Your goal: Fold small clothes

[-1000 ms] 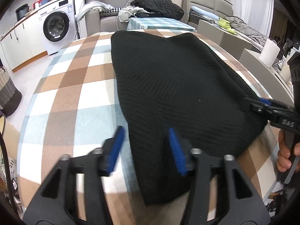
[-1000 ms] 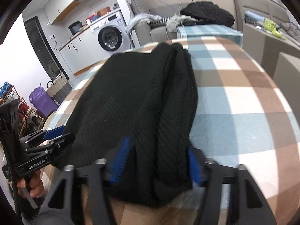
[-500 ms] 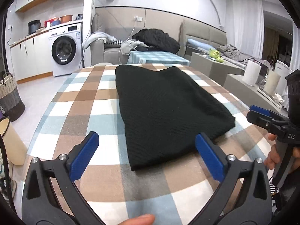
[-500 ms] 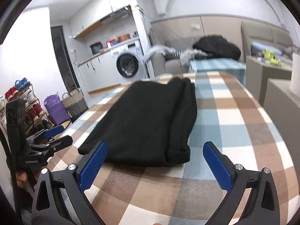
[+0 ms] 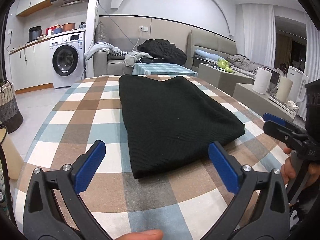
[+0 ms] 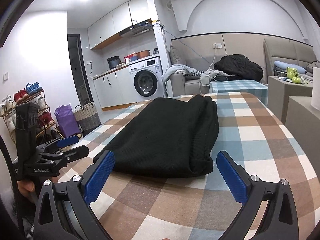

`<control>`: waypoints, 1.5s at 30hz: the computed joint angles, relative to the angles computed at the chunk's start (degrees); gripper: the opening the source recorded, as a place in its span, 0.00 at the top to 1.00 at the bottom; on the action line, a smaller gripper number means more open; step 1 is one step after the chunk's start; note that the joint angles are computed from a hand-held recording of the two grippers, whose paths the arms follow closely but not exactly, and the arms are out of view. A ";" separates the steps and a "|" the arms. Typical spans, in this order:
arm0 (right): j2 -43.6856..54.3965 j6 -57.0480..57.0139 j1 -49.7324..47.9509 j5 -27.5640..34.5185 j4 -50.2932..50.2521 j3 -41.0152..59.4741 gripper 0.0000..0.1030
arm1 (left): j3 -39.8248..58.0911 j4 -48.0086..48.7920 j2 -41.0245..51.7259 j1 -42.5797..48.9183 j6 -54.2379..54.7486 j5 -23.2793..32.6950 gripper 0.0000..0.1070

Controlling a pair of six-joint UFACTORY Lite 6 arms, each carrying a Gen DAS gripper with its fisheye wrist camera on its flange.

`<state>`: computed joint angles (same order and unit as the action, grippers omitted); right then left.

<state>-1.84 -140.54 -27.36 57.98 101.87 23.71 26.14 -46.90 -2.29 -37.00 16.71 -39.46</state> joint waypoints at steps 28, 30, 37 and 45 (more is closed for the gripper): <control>4.73 3.06 0.39 0.15 -1.19 3.82 0.00 | -1.00 3.05 1.74 0.18 -4.76 -2.15 0.04; 4.87 2.88 0.34 0.20 -1.14 3.86 0.00 | -1.04 3.13 1.66 0.15 -4.77 -2.04 0.04; 5.66 2.54 0.40 0.25 -1.11 4.35 0.00 | -1.15 2.79 1.49 0.00 -4.29 -2.06 0.04; 5.44 2.73 0.38 0.23 -1.31 4.26 0.00 | -1.08 2.57 1.62 -0.10 -4.17 -2.15 0.04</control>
<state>3.61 -137.81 -26.98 58.21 100.56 27.98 25.06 -44.33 -0.67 -37.10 12.54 -41.61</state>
